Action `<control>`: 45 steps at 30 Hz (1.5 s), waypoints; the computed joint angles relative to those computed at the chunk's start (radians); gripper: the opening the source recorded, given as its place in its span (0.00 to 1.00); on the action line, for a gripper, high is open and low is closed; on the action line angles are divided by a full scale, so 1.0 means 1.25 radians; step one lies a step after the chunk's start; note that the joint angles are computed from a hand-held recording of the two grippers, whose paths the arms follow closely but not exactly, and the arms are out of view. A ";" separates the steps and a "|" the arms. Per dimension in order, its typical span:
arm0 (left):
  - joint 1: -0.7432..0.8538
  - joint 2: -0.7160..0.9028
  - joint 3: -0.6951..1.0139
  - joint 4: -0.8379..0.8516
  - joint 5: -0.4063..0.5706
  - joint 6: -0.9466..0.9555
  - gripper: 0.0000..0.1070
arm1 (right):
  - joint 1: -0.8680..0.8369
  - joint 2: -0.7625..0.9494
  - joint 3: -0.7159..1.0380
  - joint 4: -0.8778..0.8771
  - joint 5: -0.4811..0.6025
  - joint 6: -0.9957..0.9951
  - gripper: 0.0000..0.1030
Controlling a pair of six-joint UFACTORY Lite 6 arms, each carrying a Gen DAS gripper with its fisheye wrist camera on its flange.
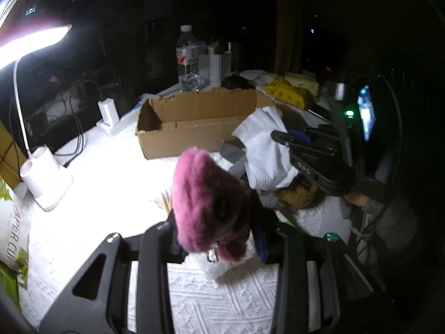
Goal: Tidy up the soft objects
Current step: 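Lift the pink plush with the left gripper while the right gripper grasps the white towel, then carry both items over the cardboard box and open both grippers to drop them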
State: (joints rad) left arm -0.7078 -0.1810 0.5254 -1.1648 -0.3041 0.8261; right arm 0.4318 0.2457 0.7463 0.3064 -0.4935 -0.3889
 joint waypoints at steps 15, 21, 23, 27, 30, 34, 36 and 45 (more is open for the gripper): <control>0.189 0.136 0.225 0.385 0.042 -0.280 0.34 | -0.076 -0.206 0.008 -0.207 0.076 0.186 0.08; 0.240 0.250 0.363 0.608 0.053 -0.480 0.34 | -0.112 -0.173 0.100 -0.274 0.092 0.241 0.08; 0.251 0.300 0.431 0.660 0.067 -0.519 0.34 | -0.123 -0.156 0.137 -0.307 0.103 0.276 0.08; 0.261 0.382 0.534 0.682 0.075 -0.526 0.34 | -0.140 -0.119 0.221 -0.363 0.122 0.333 0.08; 0.268 0.460 0.623 0.675 0.104 -0.503 0.34 | -0.149 -0.076 0.288 -0.384 0.136 0.352 0.08; 0.270 0.554 0.717 0.680 0.135 -0.513 0.34 | -0.157 -0.007 0.365 -0.428 0.152 0.394 0.08; 0.261 0.596 0.757 0.672 0.151 -0.501 0.34 | -0.156 0.033 0.399 -0.445 0.158 0.407 0.08; 0.244 0.742 0.886 0.583 0.201 -0.406 0.34 | -0.154 0.175 0.458 -0.493 0.163 0.471 0.08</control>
State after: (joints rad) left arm -0.4028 0.7461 1.6331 -0.4361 -0.0524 0.3185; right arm 0.2398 0.4646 1.3186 -0.3103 -0.2903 0.2001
